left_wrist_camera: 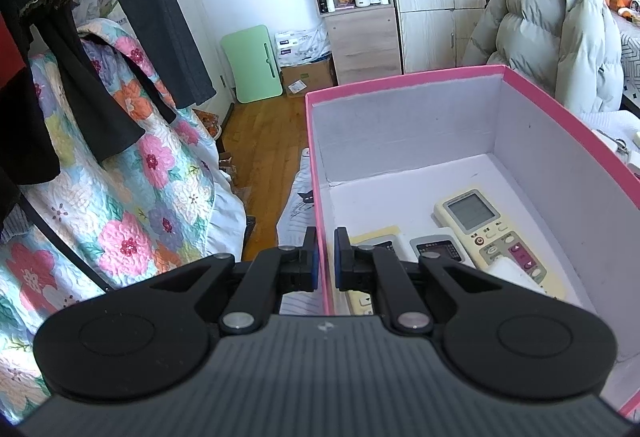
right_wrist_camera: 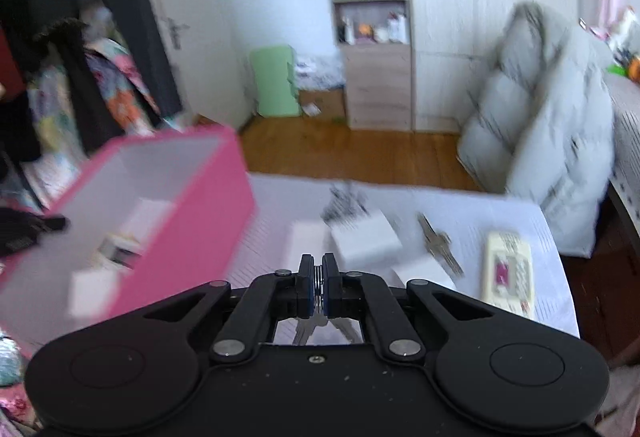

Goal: Organize rigid objects
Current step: 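Move the right tool to the silver keys and grasp them, then carry the keys into the pink box and open the right tool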

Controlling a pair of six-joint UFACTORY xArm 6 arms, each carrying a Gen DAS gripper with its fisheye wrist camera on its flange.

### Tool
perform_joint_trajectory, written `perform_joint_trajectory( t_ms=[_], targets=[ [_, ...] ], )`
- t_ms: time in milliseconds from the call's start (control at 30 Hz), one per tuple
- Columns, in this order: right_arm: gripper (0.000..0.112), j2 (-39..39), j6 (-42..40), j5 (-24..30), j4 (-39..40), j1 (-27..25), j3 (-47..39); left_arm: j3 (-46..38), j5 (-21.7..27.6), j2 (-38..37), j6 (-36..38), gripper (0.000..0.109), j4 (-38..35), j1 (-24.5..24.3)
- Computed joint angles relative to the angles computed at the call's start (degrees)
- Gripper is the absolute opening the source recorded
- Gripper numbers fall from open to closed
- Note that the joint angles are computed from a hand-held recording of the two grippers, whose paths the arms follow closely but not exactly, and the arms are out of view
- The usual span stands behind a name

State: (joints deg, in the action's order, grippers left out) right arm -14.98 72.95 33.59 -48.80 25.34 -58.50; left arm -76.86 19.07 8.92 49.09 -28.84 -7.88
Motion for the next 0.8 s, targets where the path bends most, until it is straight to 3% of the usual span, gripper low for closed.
perform_joint_trajectory(
  t_ms=[200, 400, 633, 733, 800],
  targets=[
    [0.006, 4.95, -9.92, -3.81, 5.2, 0.85, -10.27, 0.27, -0.24, -0.15, 0.11, 0.006, -0.21, -0.09],
    [0.006, 13.73, -26.29, -8.36, 20.68, 1.49, -20.55, 0.04, -0.08, -0.01, 0.36, 0.006, -0.45, 0.03],
    [0.006, 27.2, -38.91, -4.73, 32.56, 3.07, -34.72, 0.32, -0.44, -0.16, -0.3, 0.006, 0.14, 0.02],
    [0.006, 33.71, -41.16, -1.86, 34.49, 3.3, -42.54, 0.94, -1.1, -0.61, 0.31, 0.005, -0.25, -0.08],
    [0.007, 35.99, -39.62, -3.58, 34.41, 2.79, -44.37, 0.57, -0.69, -0.43, 0.84, 0.005, -0.87, 0.14]
  ],
)
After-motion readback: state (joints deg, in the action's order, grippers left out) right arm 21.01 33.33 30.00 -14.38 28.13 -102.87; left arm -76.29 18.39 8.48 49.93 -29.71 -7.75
